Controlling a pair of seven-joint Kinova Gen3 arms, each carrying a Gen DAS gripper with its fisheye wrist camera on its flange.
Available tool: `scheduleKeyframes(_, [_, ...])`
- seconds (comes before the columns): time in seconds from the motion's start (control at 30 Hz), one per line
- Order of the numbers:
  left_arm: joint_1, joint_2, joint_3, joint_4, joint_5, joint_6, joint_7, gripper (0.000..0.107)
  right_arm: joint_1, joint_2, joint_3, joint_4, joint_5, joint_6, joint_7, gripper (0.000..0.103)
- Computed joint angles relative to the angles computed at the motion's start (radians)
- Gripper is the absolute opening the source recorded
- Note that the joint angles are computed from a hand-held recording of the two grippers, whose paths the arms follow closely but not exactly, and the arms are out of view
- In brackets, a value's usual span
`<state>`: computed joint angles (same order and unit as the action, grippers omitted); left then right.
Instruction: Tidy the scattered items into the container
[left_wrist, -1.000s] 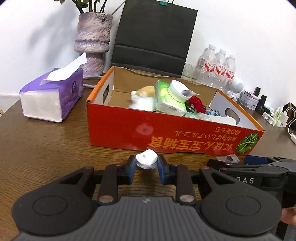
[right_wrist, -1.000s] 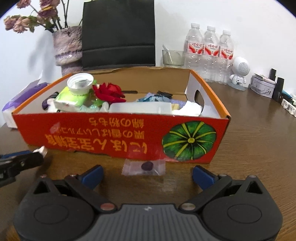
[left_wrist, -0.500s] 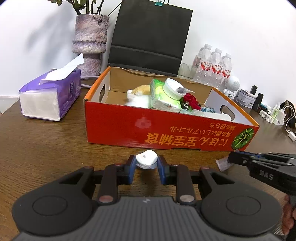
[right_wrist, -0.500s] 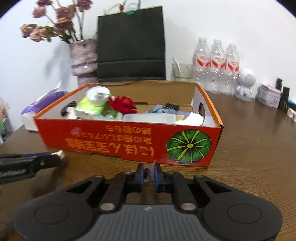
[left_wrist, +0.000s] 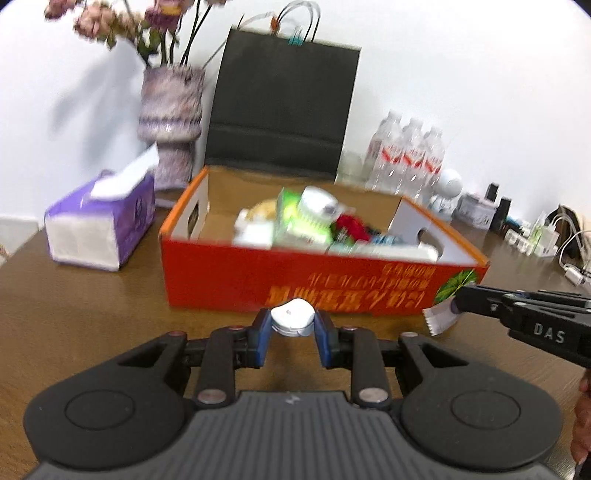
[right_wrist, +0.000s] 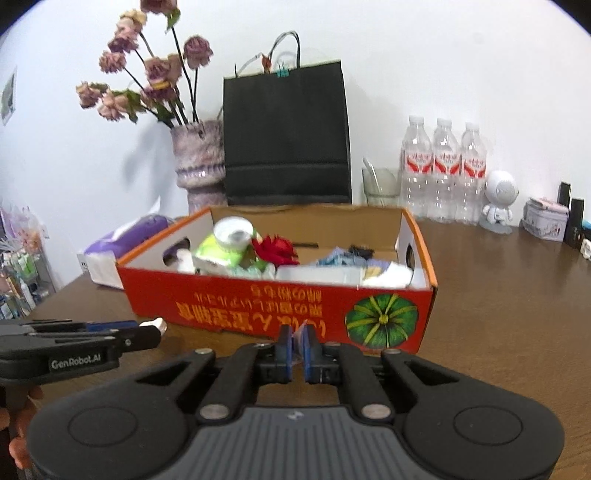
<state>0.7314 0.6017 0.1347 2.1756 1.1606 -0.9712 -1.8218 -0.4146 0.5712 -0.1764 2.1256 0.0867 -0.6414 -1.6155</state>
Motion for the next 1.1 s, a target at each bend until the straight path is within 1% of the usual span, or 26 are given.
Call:
scheduleKeyframes(0.07, [0.006, -0.013, -0.004, -0.007, 0.001, -0.016, -0.02, 0.026, 0.01, -0.009, -0.007, 0.001, 0.013, -0.017, -0.008, 0.005])
scheduleKeyframes(0.2, [-0.012, -0.038, -0.012, -0.045, -0.014, -0.022, -0.088, 0.026, 0.016, -0.02, -0.007, -0.023, 0.02, -0.039, -0.019, 0.005])
scheduleKeyframes(0.33, [-0.053, -0.038, -0.012, -0.119, -0.022, -0.01, -0.144, 0.026, 0.028, -0.015, -0.009, -0.089, 0.034, -0.025, -0.046, 0.005])
scheduleKeyframes(0.43, [-0.094, -0.021, -0.012, -0.171, -0.039, 0.008, -0.133, 0.026, 0.01, 0.003, 0.008, -0.15, 0.017, -0.013, -0.031, 0.005])
scheduleKeyframes(0.57, [-0.15, 0.012, -0.017, -0.249, -0.032, 0.063, -0.162, 0.026, 0.032, 0.049, -0.006, -0.255, 0.05, 0.036, -0.063, 0.005])
scheduleKeyframes(0.67, [-0.188, 0.041, -0.023, -0.31, -0.019, 0.119, -0.207, 0.026, 0.052, 0.091, -0.026, -0.341, 0.093, 0.098, -0.095, 0.005])
scheduleKeyframes(0.8, [-0.214, 0.075, -0.029, -0.374, 0.008, 0.156, -0.273, 0.026, 0.061, 0.137, -0.038, -0.437, 0.132, 0.174, -0.114, 0.005])
scheduleKeyframes(0.9, [-0.222, 0.089, -0.034, -0.403, 0.036, 0.178, -0.326, 0.027, 0.083, 0.162, -0.064, -0.488, 0.178, 0.234, -0.129, 0.006])
scheduleKeyframes(0.93, [-0.228, 0.092, -0.025, -0.411, 0.056, 0.176, -0.354, 0.035, 0.095, 0.169, -0.078, -0.504, 0.193, 0.259, -0.139, 0.01])
scheduleKeyframes(0.97, [-0.243, 0.095, 0.0, -0.419, 0.081, 0.158, -0.385, 0.048, 0.108, 0.176, -0.095, -0.519, 0.206, 0.285, -0.151, 0.017])
scheduleKeyframes(1.0, [-0.248, 0.1, 0.023, -0.433, 0.121, 0.123, -0.422, 0.08, 0.13, 0.182, -0.123, -0.537, 0.225, 0.32, -0.162, 0.03])
scheduleKeyframes(1.03, [-0.239, 0.107, 0.027, -0.446, 0.162, 0.083, -0.453, 0.098, 0.145, 0.186, -0.145, -0.553, 0.24, 0.358, -0.176, 0.07])
scheduleKeyframes(1.07, [-0.218, 0.113, 0.016, -0.46, 0.2, 0.042, -0.483, 0.103, 0.147, 0.184, -0.148, -0.563, 0.238, 0.388, -0.183, 0.098])
scheduleKeyframes(1.1, [-0.192, 0.114, -0.007, -0.465, 0.222, 0.018, -0.499, 0.103, 0.135, 0.176, -0.133, -0.564, 0.22, 0.404, -0.176, 0.103])
